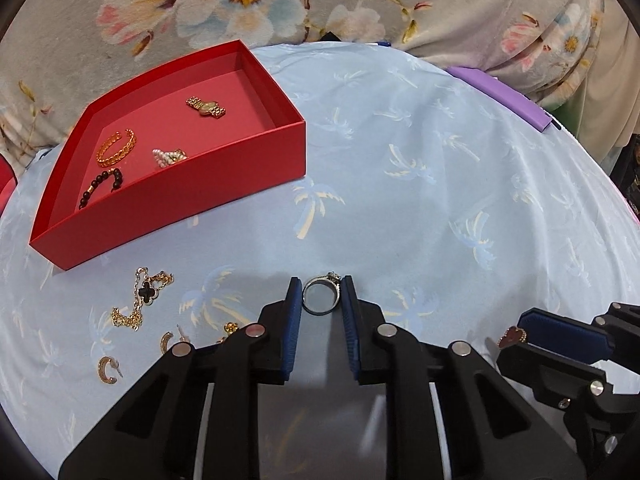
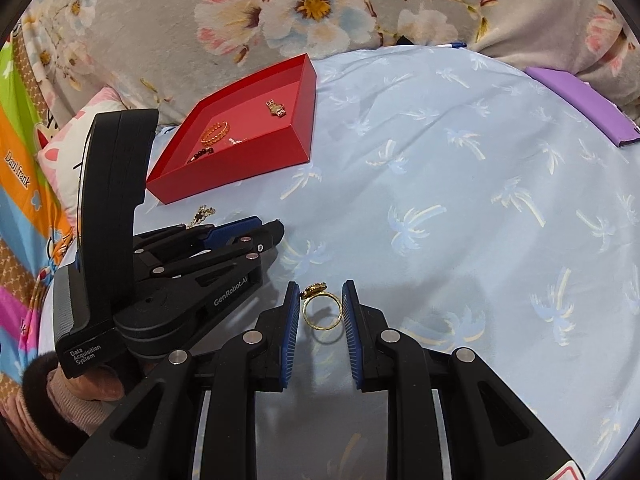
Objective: Organize jewelry
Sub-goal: 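Carry both rings into the red box and open both tools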
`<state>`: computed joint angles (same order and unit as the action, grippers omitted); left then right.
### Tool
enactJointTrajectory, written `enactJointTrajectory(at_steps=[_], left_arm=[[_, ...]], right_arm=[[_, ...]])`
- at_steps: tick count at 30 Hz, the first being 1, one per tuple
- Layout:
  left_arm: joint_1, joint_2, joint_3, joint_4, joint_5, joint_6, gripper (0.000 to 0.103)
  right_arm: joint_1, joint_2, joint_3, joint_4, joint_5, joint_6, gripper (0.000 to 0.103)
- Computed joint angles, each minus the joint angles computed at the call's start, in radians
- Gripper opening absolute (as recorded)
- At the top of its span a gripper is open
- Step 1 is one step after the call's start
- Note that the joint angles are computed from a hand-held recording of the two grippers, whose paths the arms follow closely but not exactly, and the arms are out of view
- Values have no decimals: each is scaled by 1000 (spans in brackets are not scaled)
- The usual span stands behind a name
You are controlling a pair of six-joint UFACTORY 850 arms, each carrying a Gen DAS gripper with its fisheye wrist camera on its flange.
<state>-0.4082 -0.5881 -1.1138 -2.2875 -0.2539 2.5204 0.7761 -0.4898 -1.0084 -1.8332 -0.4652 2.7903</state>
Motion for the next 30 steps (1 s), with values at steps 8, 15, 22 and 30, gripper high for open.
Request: enactJointTrajectory(at_steps=[8,15,22,30], left_arm=[[43,43,20,164,-41,-169,19],[114,62,-16,200,-48,-233,19],[165,22,-144,186,-13,-286,19],[148,-126,-407,489,85,-616,19]], right_arm=[[0,-3,-25,-14,15,-24,21],[-21,-37,-143,60,52,-253,21],[-94,-99,-304,54,103,-365,20],[-172,-231,-539,337,131,-706,21]])
